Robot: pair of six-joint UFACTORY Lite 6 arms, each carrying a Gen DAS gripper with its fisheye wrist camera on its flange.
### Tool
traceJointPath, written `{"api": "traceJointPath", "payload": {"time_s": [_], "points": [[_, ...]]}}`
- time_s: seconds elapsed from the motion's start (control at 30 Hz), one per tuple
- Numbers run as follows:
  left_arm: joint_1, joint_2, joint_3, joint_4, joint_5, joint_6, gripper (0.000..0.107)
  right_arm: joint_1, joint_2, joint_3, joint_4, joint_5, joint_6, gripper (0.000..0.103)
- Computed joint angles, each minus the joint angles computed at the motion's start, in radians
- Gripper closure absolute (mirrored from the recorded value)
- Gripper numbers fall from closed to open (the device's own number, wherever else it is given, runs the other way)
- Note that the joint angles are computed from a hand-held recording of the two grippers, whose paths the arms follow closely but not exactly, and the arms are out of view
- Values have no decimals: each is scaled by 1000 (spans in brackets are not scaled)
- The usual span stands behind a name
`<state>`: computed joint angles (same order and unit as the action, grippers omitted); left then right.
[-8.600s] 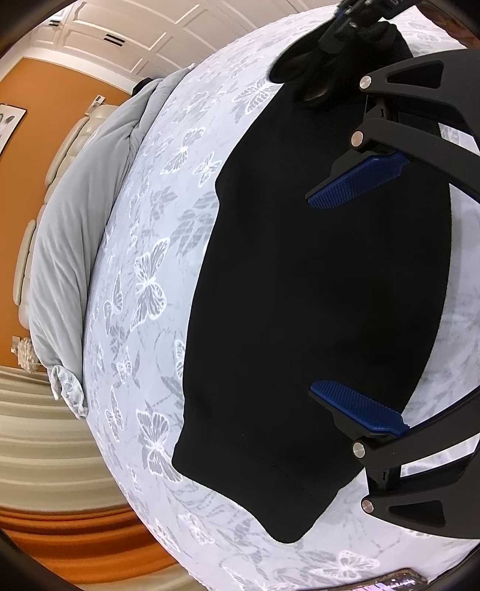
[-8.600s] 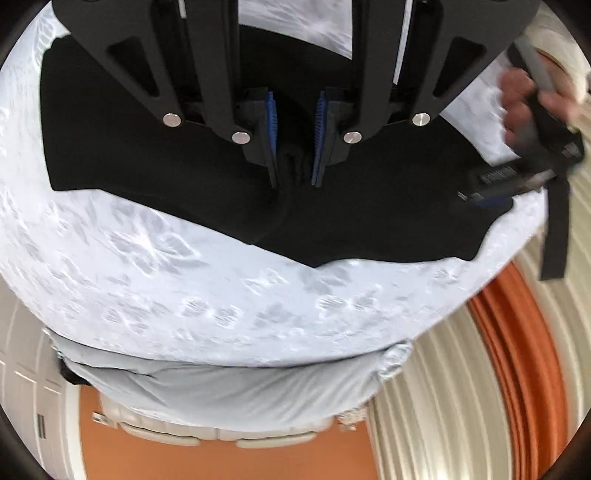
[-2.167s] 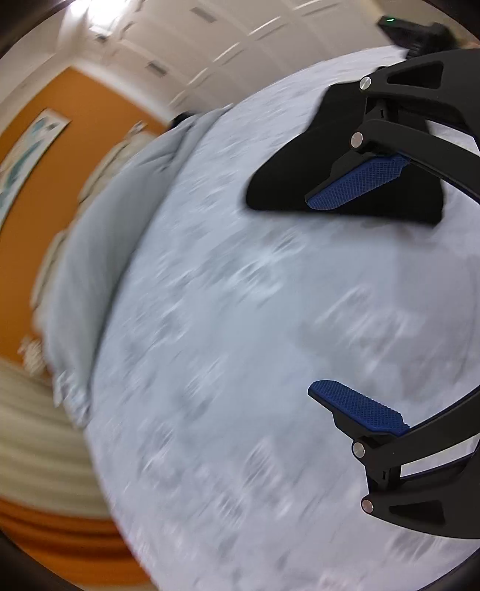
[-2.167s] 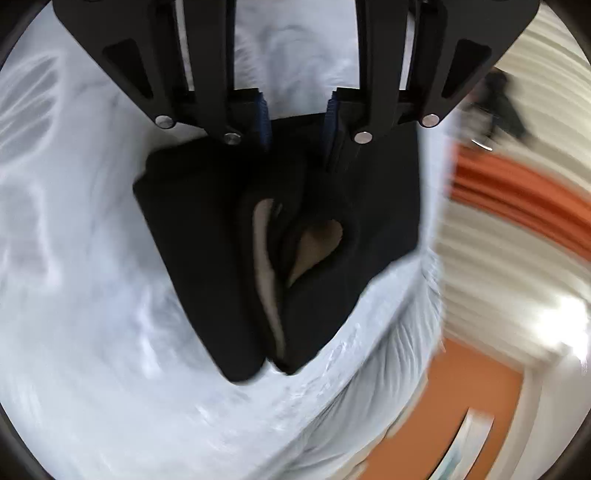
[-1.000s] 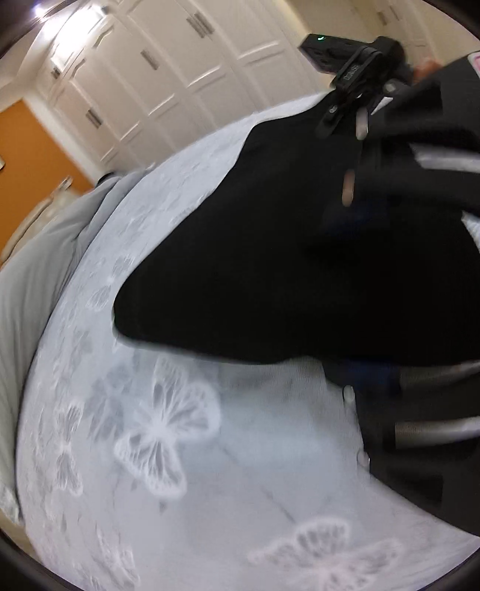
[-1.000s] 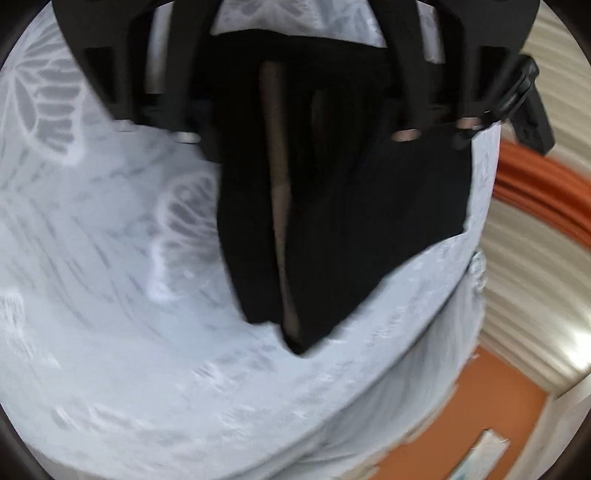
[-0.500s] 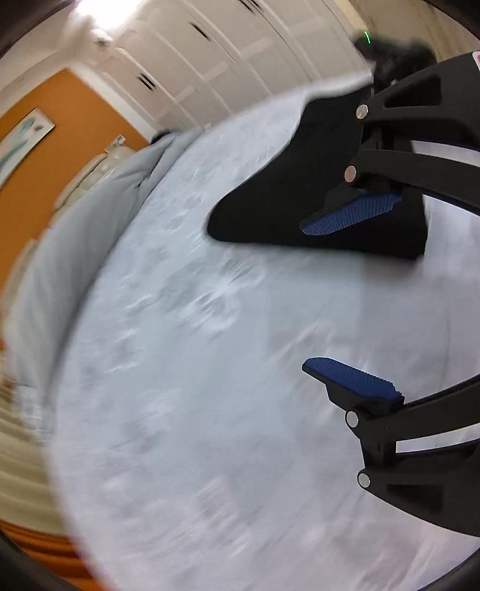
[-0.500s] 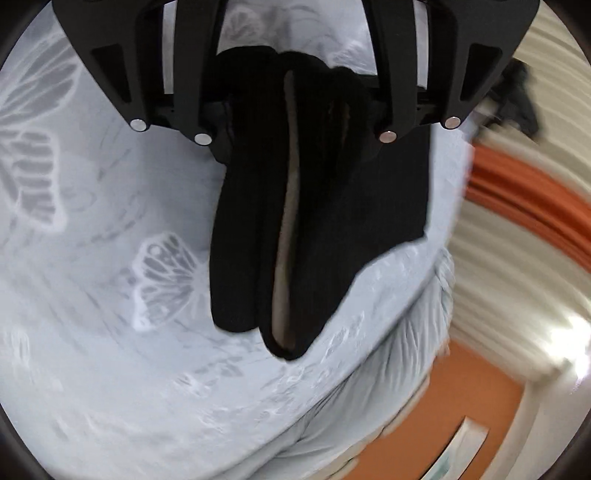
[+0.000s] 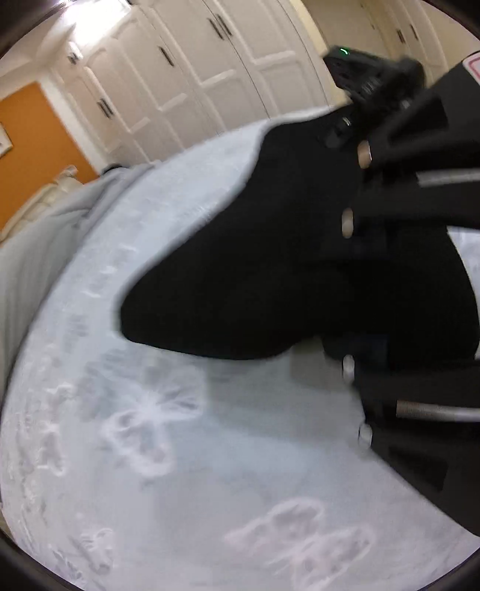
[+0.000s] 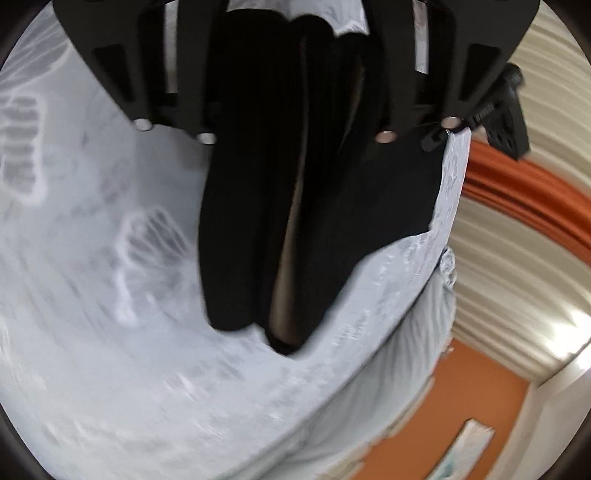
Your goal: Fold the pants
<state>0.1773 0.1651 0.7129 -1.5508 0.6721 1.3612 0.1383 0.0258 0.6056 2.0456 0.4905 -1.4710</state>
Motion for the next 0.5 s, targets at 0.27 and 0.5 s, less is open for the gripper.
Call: {"api": "traceJointPath", "payload": {"time_s": [0.27, 0.5], "points": [[355, -481, -125, 468, 188, -279, 71, 186, -142, -42, -49, 1, 71, 47], [337, -539, -345, 390, -195, -191, 49, 201, -323, -149, 100, -287, -19, 36]]}}
